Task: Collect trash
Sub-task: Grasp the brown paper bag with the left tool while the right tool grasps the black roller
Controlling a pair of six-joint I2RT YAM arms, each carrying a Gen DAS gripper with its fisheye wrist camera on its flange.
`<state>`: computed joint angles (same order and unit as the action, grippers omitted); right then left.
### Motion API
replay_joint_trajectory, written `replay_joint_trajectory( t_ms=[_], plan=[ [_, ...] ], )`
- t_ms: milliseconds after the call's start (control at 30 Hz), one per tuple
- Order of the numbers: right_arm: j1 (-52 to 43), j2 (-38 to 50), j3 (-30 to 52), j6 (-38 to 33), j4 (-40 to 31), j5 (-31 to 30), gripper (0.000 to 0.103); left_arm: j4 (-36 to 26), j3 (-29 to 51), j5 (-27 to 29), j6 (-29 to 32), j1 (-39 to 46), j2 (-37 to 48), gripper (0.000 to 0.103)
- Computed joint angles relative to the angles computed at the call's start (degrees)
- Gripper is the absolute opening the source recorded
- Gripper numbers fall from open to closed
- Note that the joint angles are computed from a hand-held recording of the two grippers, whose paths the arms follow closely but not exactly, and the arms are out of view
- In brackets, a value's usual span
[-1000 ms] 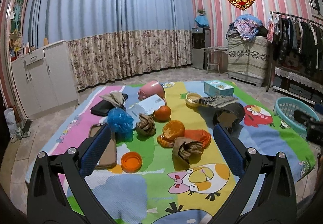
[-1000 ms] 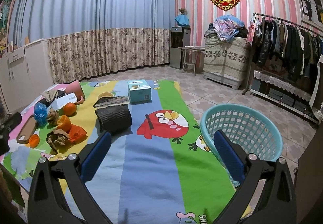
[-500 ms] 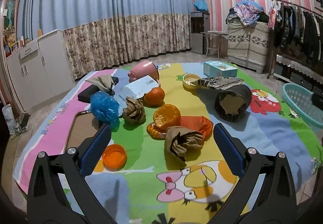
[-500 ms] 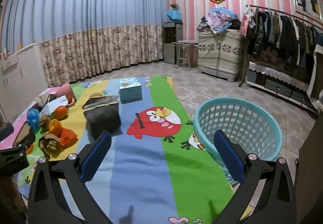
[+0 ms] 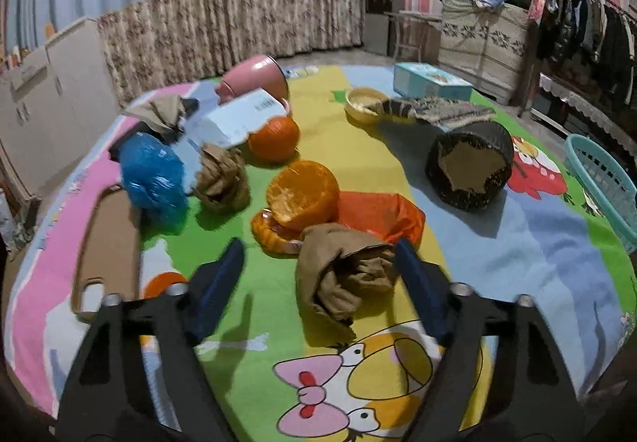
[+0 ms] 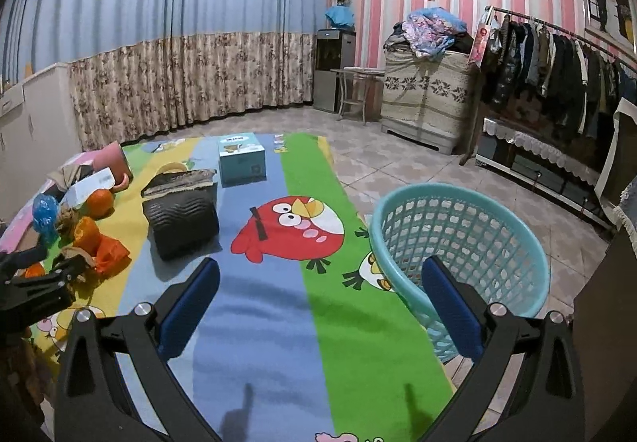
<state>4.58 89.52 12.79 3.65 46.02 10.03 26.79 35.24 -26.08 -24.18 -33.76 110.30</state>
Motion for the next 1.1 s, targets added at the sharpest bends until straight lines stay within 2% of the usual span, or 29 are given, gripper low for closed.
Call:
replay_joint_trajectory(
  t_ms=[33, 67, 133, 300, 400, 533, 700, 833, 1100],
  plan=[
    [0.1, -0.4, -0.1, 0.1, -0.3, -0.1, 0.099, 0.2, 0.1, 1.1, 0.3, 0.2, 0.3, 0.058],
    [0.3, -0.4, 0.0, 0.3, -0.4, -0.2, 0.099, 0.3, 0.3, 1.9, 0.5, 0.2, 0.6, 0.049],
    [0.9, -0.2, 0.4, 0.5, -0.7, -0.3, 0.099, 0.5, 0.3, 2.1, 1.0, 0.0, 0.9, 0.044],
    [3.7, -0.2, 2.0, 0.0, -2.7, -0.2, 0.099, 2.4, -2.6, 2.7, 2.0, 0.3, -1.8, 0.043],
    [5.5, 1.2, 4.8, -0.8, -4.9, -2.3, 0.099, 2.7, -5.1, 2.4, 3.3, 0.6, -5.7, 0.043],
    [6.9, 5.4, 10.4, -1.6, -8.6, -6.6, 0.099, 3.8, -8.1, 2.2, 5.9, 1.9, -11.1, 0.043],
    [6.4, 15.0, 21.8, -2.9, -15.1, -11.7, 0.099, 4.0, -8.8, 3.2, 8.4, 5.6, -14.8, 0.043],
    [5.7, 21.5, 29.5, -3.4, -19.8, -16.2, 0.099, 4.9, -8.2, 5.1, 9.6, 8.1, -15.1, 0.043],
    [5.7, 27.9, 39.0, -5.1, -25.4, -18.9, 0.099, 6.6, -6.0, 5.3, 11.7, 9.2, -12.9, 0.043]
  ],
)
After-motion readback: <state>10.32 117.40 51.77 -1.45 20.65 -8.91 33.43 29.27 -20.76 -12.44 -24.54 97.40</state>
